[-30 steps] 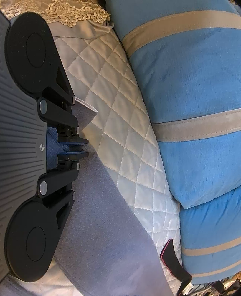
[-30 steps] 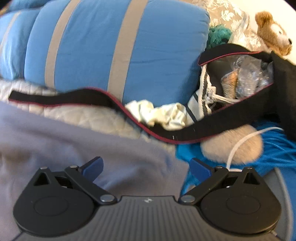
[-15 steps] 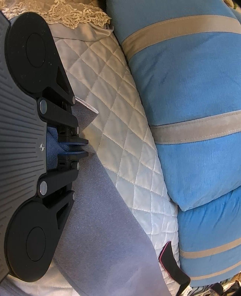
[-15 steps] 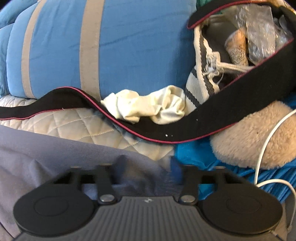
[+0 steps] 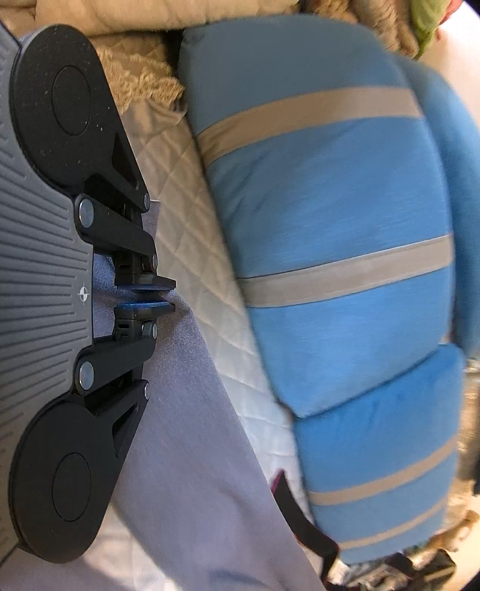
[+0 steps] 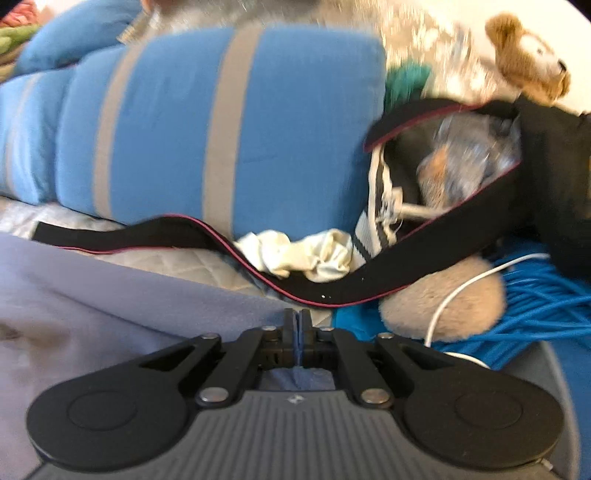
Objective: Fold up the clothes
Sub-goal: 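Open both tools and pull them back from the sweatpants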
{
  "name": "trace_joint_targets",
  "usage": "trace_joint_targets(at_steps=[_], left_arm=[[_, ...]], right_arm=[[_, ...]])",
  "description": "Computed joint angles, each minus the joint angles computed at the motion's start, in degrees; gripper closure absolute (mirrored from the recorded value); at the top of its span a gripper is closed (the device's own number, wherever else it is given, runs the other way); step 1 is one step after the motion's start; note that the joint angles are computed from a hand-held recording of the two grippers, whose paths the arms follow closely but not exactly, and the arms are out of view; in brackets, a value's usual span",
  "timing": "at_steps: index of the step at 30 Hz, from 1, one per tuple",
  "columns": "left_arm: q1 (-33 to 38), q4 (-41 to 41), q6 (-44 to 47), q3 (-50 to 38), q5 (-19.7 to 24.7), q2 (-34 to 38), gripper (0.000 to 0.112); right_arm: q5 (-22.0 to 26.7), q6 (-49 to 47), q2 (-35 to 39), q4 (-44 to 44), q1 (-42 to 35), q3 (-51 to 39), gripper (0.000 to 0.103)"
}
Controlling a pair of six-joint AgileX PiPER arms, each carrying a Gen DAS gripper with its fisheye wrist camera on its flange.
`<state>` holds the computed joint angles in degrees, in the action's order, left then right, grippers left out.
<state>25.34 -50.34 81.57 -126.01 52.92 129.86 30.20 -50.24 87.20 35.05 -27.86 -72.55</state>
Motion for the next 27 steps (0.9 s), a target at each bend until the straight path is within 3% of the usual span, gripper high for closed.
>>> trace_joint_targets(at_steps=[7, 10, 16, 18, 19, 21, 22, 23, 24, 27], left_arm=[[8.1, -10.5, 10.3, 13.1, 5.9, -10.2, 0.107], [12.3, -13.2, 14.4, 19.2, 8.6, -13.6, 0.107], [17.7, -10.0, 17.4, 27.6, 13.0, -17.0, 0.103], [18.2, -7.4, 16.3, 29.4, 13.3, -18.0, 0.101], [18.3, -6.1, 15.4, 30.1, 13.1, -18.5, 0.091], [18.6, -4.6, 13.6, 30.5, 12.9, -19.5, 0.070], [18.8, -4.2, 12.8, 30.1, 13.4, -19.8, 0.056], [18.9, -3.9, 12.0, 29.7, 13.9, -20.1, 0.045], [19.0, -3.6, 11.1, 29.1, 14.5, -20.5, 0.043], [18.9, -3.1, 8.6, 26.8, 16.6, -21.4, 0.041]], right_arm=[[9.8, -5.2, -20.5, 3.8, -5.7, 12.6, 0.102], [16.8, -10.0, -28.5, 7.2, -12.5, 18.3, 0.102], [33.9, -23.5, -38.8, 13.2, -32.6, 29.5, 0.102], [34.6, -25.3, -40.6, 11.0, -34.3, 32.4, 0.099], [33.7, -25.2, -41.7, 9.4, -33.7, 33.4, 0.093], [30.8, -24.4, -44.6, 5.9, -31.1, 35.2, 0.067], [29.6, -23.8, -46.0, 4.4, -29.7, 35.8, 0.060], [29.1, -23.4, -47.2, 3.5, -28.7, 35.9, 0.042], [28.9, -23.1, -48.1, 3.0, -27.8, 35.7, 0.024], [27.5, -20.4, -49.4, 2.4, -23.8, 34.3, 0.014]])
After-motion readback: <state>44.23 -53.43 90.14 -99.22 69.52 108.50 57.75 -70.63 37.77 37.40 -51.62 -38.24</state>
